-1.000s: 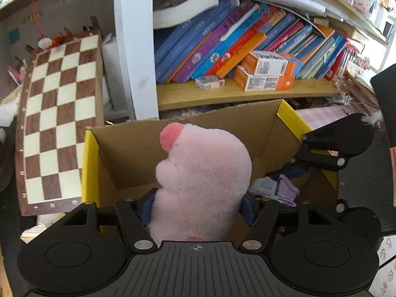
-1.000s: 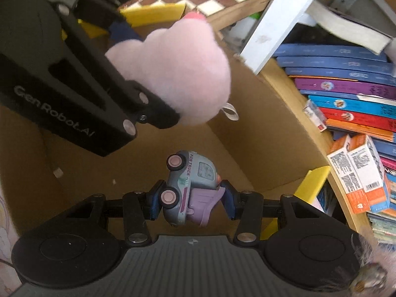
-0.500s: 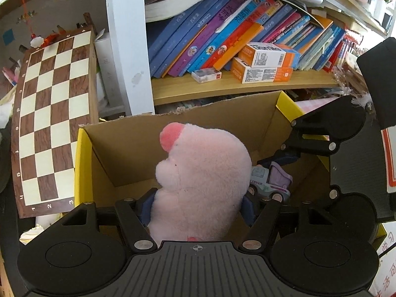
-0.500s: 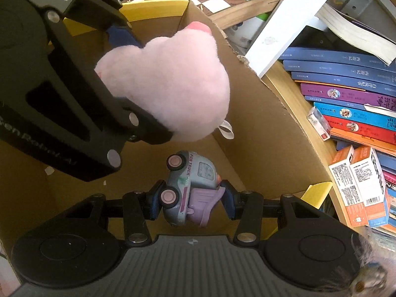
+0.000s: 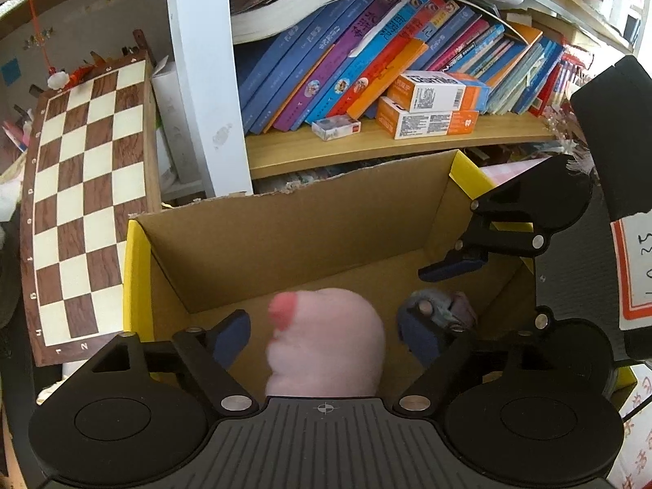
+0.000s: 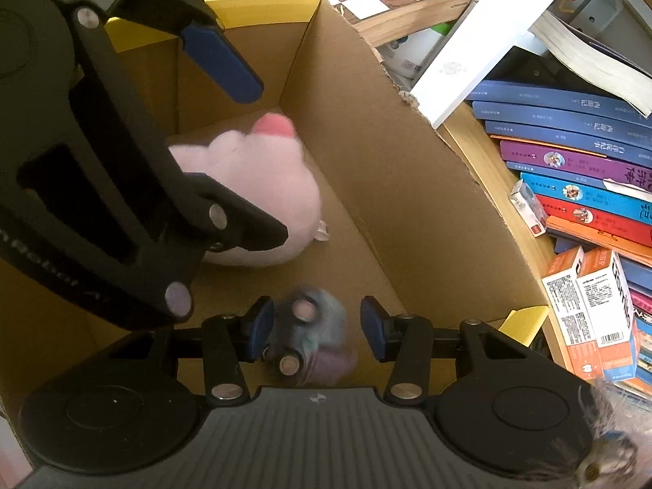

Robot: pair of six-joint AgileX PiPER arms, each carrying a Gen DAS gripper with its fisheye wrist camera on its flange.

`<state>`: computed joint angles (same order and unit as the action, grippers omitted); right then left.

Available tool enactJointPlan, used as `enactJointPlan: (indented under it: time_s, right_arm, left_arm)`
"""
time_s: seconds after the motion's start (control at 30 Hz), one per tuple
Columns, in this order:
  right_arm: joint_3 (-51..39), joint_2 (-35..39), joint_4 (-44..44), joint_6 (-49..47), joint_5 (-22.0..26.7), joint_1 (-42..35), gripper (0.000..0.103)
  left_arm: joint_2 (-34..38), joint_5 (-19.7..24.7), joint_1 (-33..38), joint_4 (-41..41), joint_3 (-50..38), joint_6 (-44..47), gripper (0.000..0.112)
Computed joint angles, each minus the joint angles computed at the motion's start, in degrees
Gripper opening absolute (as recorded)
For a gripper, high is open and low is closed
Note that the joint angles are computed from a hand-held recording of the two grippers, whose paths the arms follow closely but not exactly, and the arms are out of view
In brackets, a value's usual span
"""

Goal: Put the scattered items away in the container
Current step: 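Open the left tool to drop the pig plush while the right tool releases the toy car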

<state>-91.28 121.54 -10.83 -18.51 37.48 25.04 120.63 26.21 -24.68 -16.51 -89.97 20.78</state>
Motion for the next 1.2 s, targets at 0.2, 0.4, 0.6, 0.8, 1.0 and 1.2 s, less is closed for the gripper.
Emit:
enactJointPlan:
  time_s: [0.2,0.4,0.6,0.8,1.0,1.2]
  right_arm:
    - [1.1,-0.5,-1.4,1.6,-1.3,0.5,0.054]
    - [3.9,-3.5,-2.8,5.1,-3.9,0.7,0.068]
    - [11.1,-10.9,-6.5,12.5,-6.3,2.4,0.069]
    - [18.3,-17.7,-12.7,23.2,-8.3,4.6,0.07]
    - [24.0,-23.7,-20.3,34.5,-8.9,7.0,0.07]
    - [30.0,-30.3,-27.5,46.2,-8.0,10.3,0.071]
  left_arm:
    - [-1.3,-1.5,-0.3,1.1,1.9,-1.0,0.085]
    - [-4.6,-3.8,-0.3,1.0,5.6,-1.2,0.085]
    - [-10.7,-7.2,0.0,-0.6,12.2,-0.2,0.085]
    - [-17.5,-9.9,-0.5,-1.0,18.9,-0.9,0.085]
    - [-23.4,-11.4,-1.7,0.0,24.6,-2.4,0.086]
    - [-28.7,-12.5,-2.6,-1.1,29.7,-1.7,0.086]
